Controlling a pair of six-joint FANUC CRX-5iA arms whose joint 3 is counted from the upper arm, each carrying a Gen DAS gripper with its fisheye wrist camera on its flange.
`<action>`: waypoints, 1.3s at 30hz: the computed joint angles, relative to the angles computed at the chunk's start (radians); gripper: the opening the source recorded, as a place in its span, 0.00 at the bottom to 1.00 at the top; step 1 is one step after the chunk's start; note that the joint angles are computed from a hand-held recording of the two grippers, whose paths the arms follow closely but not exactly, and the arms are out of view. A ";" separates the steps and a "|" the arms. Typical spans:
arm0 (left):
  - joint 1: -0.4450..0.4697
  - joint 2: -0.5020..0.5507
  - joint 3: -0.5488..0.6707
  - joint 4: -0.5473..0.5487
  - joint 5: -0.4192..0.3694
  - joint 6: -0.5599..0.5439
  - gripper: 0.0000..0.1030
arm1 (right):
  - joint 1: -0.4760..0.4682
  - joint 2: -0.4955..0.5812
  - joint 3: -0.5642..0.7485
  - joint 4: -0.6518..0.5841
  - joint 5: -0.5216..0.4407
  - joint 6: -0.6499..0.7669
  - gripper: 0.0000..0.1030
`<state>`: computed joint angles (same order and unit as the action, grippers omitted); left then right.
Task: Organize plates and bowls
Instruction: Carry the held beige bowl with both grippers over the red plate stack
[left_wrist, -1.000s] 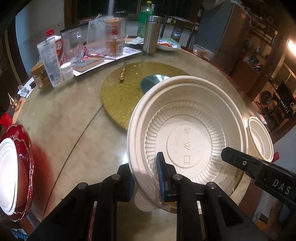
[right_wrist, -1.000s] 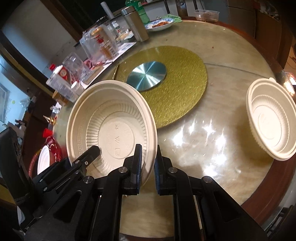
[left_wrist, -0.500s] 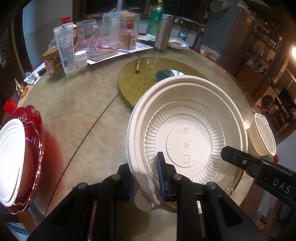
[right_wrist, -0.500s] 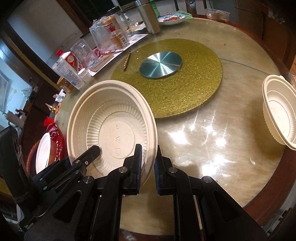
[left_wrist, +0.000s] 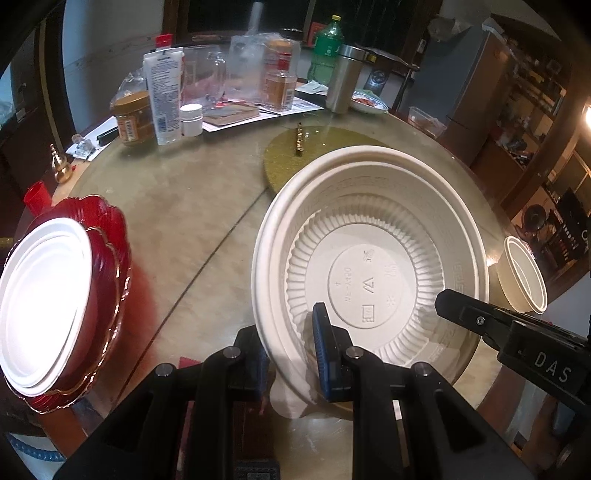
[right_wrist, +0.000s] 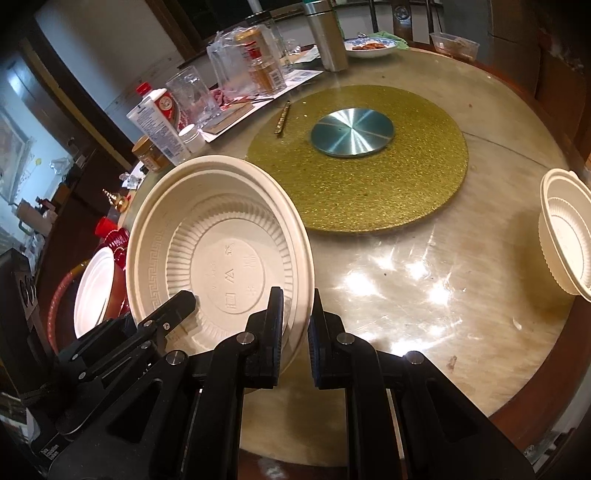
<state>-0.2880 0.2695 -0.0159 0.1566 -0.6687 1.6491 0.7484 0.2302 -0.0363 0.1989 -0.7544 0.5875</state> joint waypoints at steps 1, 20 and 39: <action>0.003 -0.002 -0.004 0.002 0.002 -0.002 0.19 | 0.005 0.001 -0.001 0.010 -0.001 -0.006 0.11; 0.036 -0.079 -0.090 0.027 0.057 -0.022 0.19 | 0.061 0.002 0.002 0.115 -0.012 -0.043 0.12; 0.124 -0.197 -0.177 -0.062 0.060 0.074 0.19 | 0.114 0.098 0.156 0.033 -0.012 0.102 0.12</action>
<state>-0.1637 0.0725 -0.1933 0.0949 -0.6092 1.7231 0.8623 0.3282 0.1194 0.2316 -0.7660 0.6890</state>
